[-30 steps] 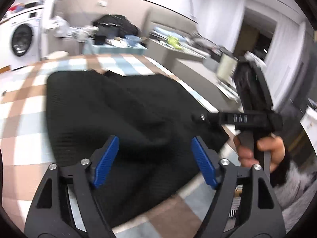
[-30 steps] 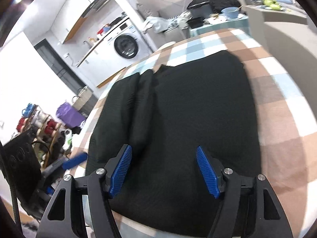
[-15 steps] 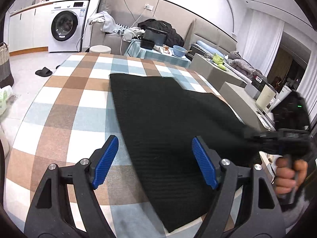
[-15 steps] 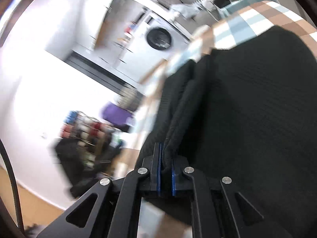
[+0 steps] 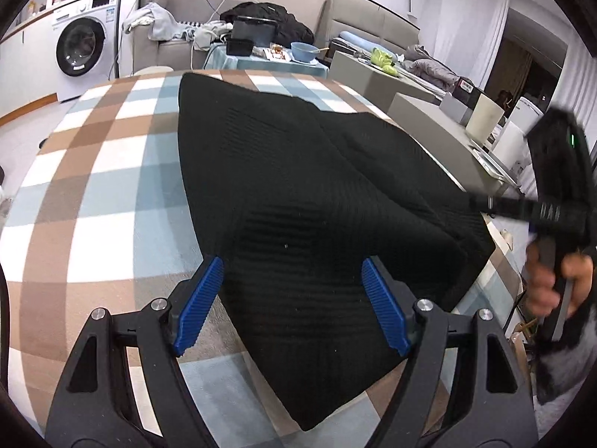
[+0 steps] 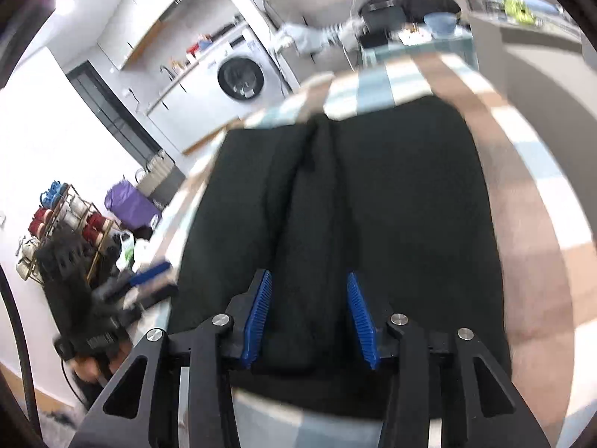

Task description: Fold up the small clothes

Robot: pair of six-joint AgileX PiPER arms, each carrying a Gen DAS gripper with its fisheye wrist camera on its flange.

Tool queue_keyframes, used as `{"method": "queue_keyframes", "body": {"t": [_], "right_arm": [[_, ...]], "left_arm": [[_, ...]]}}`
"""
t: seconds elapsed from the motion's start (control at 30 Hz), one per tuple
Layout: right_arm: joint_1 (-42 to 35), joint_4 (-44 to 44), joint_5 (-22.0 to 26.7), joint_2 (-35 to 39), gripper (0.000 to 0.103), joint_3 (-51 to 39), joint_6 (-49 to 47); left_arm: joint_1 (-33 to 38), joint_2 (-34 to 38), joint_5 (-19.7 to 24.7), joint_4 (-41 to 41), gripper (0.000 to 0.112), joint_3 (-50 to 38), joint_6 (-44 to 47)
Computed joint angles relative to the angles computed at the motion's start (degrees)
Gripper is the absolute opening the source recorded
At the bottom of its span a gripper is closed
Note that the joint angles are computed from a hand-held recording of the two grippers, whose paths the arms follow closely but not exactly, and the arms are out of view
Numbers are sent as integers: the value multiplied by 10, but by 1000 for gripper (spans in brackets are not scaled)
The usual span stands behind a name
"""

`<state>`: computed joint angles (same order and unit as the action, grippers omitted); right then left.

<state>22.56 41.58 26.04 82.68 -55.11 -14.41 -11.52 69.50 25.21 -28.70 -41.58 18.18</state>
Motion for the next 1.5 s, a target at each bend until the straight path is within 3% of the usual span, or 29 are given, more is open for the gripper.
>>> {"method": "queue_keyframes", "body": {"t": [0.1,0.3,0.33,0.4,0.43,0.5,0.57,0.67,0.73,0.83,0.9,1.03,1.13,1.2,1.23,1.37,1.43,1.5], "right_arm": [[-3,60,17,46,43,-62,-60],[-4,18,107,245,43,-282,27],[-1,-16,124,280,38,-322,72],[-9,-16,163,329,10,-390,91],[-9,1,160,327,4,-394,66],[3,25,99,282,4,-365,-12],[15,-18,60,248,4,-355,-5],[24,-173,77,283,5,-404,120],[18,-200,133,313,12,-438,161],[-10,-92,135,284,20,-358,67],[-24,-24,139,243,32,-279,-6],[-35,115,142,165,36,-127,-157],[-21,113,113,133,35,-80,-182],[-2,76,80,114,12,-66,-165],[2,77,77,112,8,-65,-168],[-3,156,73,40,6,-18,-235],[5,104,71,21,6,-8,-184],[32,-11,49,33,7,-1,-84]], "left_arm": [[-10,14,-18,11,75,0,-26],[21,32,-16,-29,75,-10,9],[26,31,-14,-30,75,-11,10],[35,32,-8,-46,75,-11,27],[38,32,-6,-51,75,-11,32],[40,29,-7,-52,75,-11,31],[39,30,-6,-55,75,-11,33],[30,40,0,-49,75,-13,30],[15,40,-3,-13,75,-11,1],[8,29,-1,1,75,-1,-13],[10,23,8,-10,75,4,-2],[14,15,9,-22,75,9,8],[11,14,4,-18,75,11,5],[10,14,3,-10,75,9,-4],[12,12,5,-14,75,10,-2],[16,-1,5,-20,75,11,5],[11,1,5,-10,75,8,-1],[5,8,5,5,75,6,-14]]}}
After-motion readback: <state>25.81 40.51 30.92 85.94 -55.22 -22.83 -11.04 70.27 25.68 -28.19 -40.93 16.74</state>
